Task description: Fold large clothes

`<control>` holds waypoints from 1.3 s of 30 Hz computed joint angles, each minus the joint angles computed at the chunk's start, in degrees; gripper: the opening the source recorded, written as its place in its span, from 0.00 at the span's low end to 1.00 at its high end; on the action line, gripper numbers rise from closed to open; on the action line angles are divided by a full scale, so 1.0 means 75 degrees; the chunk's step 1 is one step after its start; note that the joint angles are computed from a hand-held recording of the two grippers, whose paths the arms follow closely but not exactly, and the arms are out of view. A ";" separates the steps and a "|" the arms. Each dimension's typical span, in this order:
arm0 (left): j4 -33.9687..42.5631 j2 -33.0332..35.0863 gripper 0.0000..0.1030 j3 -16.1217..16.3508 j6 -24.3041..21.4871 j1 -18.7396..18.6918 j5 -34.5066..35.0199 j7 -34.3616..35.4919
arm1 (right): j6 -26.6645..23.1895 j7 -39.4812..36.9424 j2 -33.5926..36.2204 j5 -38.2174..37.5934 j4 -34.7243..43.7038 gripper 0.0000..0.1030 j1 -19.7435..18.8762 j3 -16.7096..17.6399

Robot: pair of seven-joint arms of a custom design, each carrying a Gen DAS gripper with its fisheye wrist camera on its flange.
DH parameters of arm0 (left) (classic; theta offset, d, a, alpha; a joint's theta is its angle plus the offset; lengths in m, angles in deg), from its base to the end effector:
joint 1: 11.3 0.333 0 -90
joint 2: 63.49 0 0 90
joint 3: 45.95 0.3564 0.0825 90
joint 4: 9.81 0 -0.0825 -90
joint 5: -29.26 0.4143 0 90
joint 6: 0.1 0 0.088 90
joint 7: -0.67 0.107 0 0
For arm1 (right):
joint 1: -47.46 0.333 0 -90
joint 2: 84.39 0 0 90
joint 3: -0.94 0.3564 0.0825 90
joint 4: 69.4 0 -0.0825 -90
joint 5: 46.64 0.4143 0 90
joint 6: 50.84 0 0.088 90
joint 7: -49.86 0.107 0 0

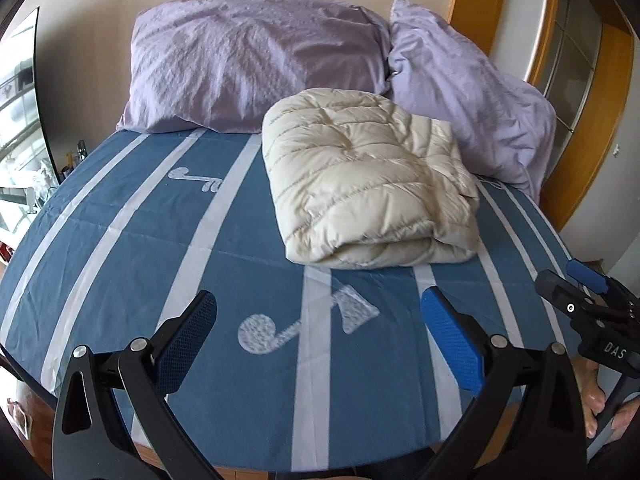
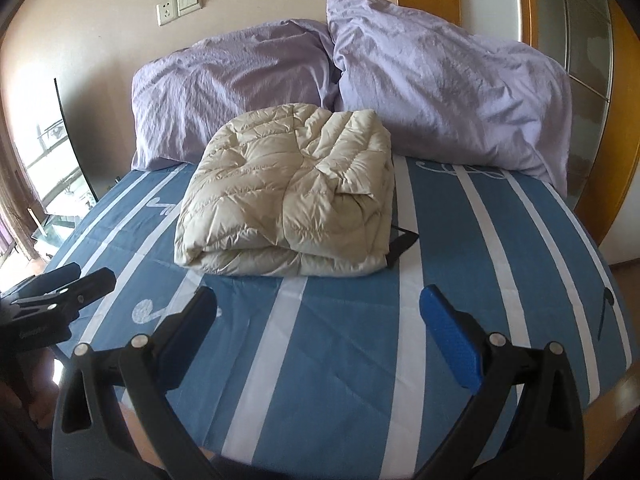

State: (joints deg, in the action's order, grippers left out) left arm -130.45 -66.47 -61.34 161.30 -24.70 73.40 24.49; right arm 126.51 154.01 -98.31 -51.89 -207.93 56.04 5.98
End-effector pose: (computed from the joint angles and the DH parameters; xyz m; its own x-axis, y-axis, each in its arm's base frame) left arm 0.5085 -0.3217 0.5436 -0.0656 -0.9860 0.1534 -0.6550 -0.0734 -0.7521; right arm 0.5035 0.1328 0.5357 0.1363 -0.9856 -0.0997 -0.6139 -0.0050 -0.7894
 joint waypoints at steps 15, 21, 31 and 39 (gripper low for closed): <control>-0.0296 -0.0344 0.99 -0.0165 0.0160 -0.0087 -0.1214 0.1072 | -0.0529 -0.0684 -0.0522 0.0864 -0.0241 0.98 0.0718 -0.0522; -0.0350 -0.0398 0.99 -0.0265 0.0323 -0.0013 -0.1218 0.1091 | -0.0556 -0.0991 -0.0606 0.1208 -0.0290 0.98 0.0871 -0.0620; -0.0328 -0.0373 0.99 -0.0311 0.0278 0.0005 -0.1171 0.0934 | -0.0601 -0.1164 -0.0640 0.1590 -0.0324 0.98 0.0954 -0.0680; -0.0337 -0.0371 0.99 -0.0291 0.0310 -0.0001 -0.1199 0.0959 | -0.0634 -0.1438 -0.0634 0.1937 -0.0305 0.98 0.1143 -0.0814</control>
State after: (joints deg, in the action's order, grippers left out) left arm -132.98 -69.26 -63.52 163.63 -24.70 64.41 31.68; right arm 121.75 143.23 -103.06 -37.36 -210.22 64.61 -0.13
